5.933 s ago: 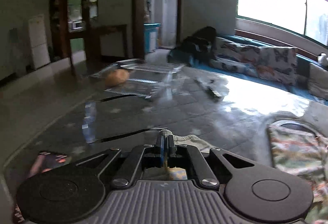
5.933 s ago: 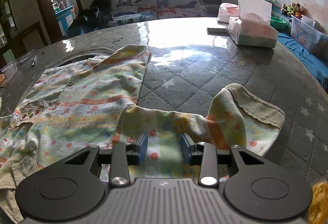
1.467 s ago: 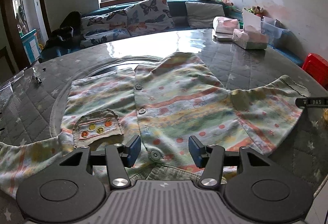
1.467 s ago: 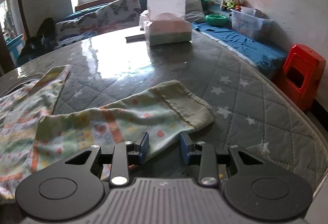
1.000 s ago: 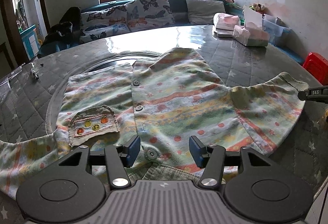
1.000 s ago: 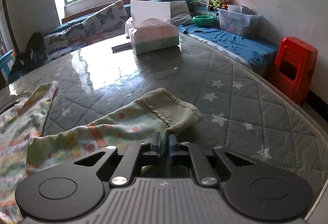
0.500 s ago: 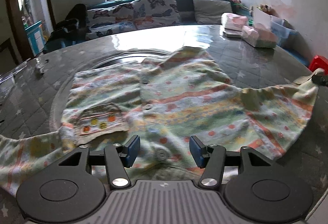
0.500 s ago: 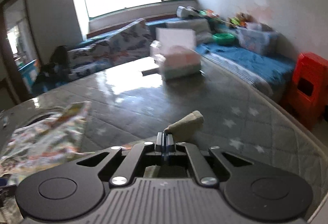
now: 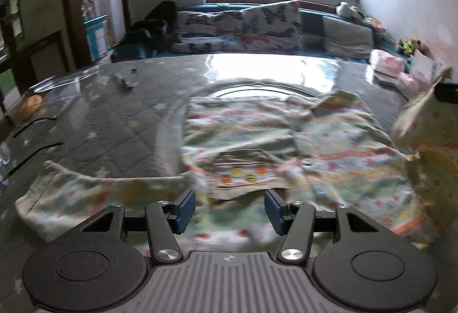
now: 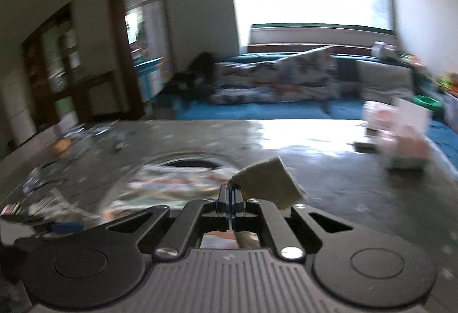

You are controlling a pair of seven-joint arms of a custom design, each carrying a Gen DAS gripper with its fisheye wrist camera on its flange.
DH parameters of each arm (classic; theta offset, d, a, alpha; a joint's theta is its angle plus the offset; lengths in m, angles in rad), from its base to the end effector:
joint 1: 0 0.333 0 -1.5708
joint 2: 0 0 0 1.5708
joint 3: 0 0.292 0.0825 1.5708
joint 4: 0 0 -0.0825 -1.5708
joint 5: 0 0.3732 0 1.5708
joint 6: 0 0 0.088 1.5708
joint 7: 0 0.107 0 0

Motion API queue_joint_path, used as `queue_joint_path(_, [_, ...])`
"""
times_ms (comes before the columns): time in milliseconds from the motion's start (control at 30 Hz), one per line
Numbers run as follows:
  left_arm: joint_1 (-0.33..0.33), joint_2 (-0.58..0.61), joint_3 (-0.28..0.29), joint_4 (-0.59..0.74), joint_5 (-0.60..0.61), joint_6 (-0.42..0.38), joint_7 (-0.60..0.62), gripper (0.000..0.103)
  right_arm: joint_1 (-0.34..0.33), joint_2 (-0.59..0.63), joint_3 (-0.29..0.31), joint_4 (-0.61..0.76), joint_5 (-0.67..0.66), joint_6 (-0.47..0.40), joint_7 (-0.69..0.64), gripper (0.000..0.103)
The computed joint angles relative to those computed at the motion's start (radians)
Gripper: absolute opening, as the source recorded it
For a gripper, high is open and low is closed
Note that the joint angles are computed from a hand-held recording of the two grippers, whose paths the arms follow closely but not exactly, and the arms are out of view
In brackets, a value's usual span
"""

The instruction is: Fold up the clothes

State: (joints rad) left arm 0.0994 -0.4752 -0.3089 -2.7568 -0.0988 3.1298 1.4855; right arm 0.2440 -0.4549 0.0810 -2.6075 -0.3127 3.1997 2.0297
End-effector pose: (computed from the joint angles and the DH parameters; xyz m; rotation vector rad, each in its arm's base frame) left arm 0.4091 -0.0792 0.4365 -1.6835 1.7787 -0.7892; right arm 0.4046 0.1698 0.5126 -1.6835 1.3754 -0.6728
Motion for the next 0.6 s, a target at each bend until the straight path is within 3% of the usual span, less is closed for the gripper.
queue_joint_path(133, [0.018, -0.009, 0.010, -0.008, -0.003, -0.001, -0.004, 0.057, 0.156, 0.097, -0.067, 0.068, 0.024, -0.014, -0.069, 0.001])
queue_joint_path(267, [0.013, -0.006, 0.026, -0.010, -0.009, -0.003, -0.001, 0.057, 0.420, 0.143, -0.242, 0.099, 0.158, -0.053, -0.221, 0.003])
queue_joint_path(333, [0.005, -0.004, 0.035, -0.011, -0.013, -0.002, 0.005, 0.057, 0.513, 0.137, -0.304, 0.095, 0.251, -0.072, -0.318, 0.008])
queue_joint_path(367, [0.003, -0.003, 0.037, -0.012, -0.015, 0.000, 0.007, 0.057, 0.517, 0.121, -0.305, 0.077, 0.236, -0.071, -0.315, 0.009])
queue_joint_path(533, [-0.031, 0.000, 0.064, -0.010, -0.032, 0.001, 0.028, 0.057, 0.399, 0.053, -0.217, 0.037, 0.251, -0.114, -0.336, 0.011])
queue_joint_path(600, [-0.062, 0.010, 0.088, -0.004, -0.048, 0.005, 0.043, 0.057, 0.399, 0.018, -0.235, 0.019, 0.283, -0.153, -0.373, 0.012])
